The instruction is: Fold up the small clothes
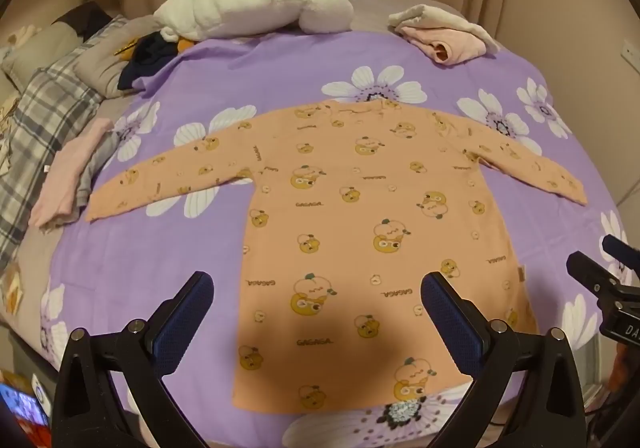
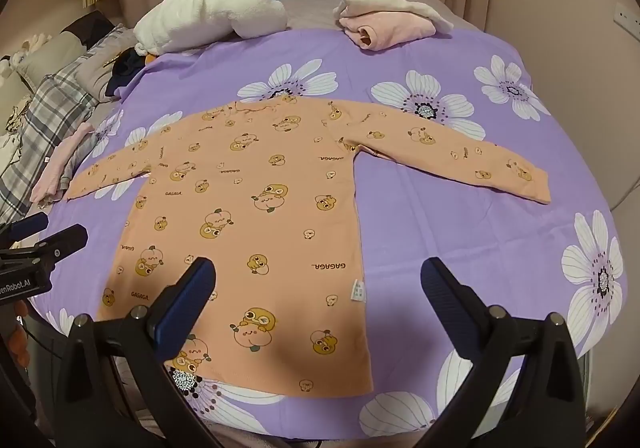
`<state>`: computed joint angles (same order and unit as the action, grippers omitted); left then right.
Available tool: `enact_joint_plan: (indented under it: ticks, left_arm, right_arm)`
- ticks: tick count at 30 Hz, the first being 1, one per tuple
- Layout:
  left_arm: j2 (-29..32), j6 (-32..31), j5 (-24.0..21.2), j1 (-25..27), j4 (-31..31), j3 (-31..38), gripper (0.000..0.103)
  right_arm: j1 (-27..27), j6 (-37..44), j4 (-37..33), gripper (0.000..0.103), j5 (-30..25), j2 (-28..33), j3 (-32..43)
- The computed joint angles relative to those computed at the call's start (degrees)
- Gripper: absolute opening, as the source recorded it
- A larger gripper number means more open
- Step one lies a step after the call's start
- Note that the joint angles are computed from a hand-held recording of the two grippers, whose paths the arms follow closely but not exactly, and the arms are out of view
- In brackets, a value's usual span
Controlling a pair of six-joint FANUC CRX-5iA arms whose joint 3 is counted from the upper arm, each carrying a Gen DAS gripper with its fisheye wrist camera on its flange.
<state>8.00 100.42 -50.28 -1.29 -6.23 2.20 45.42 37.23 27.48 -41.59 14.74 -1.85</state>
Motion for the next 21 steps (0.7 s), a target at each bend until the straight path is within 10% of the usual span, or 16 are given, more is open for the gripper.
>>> enact_joint_plan:
  ticks: [21]
  left_arm:
    - [0.0,-0.4,0.3,0.2,0.3,-0.4,0.102]
  right_arm:
    - [0.0,-0.3,0.3,0.103,0.3,-0.2,-0.4]
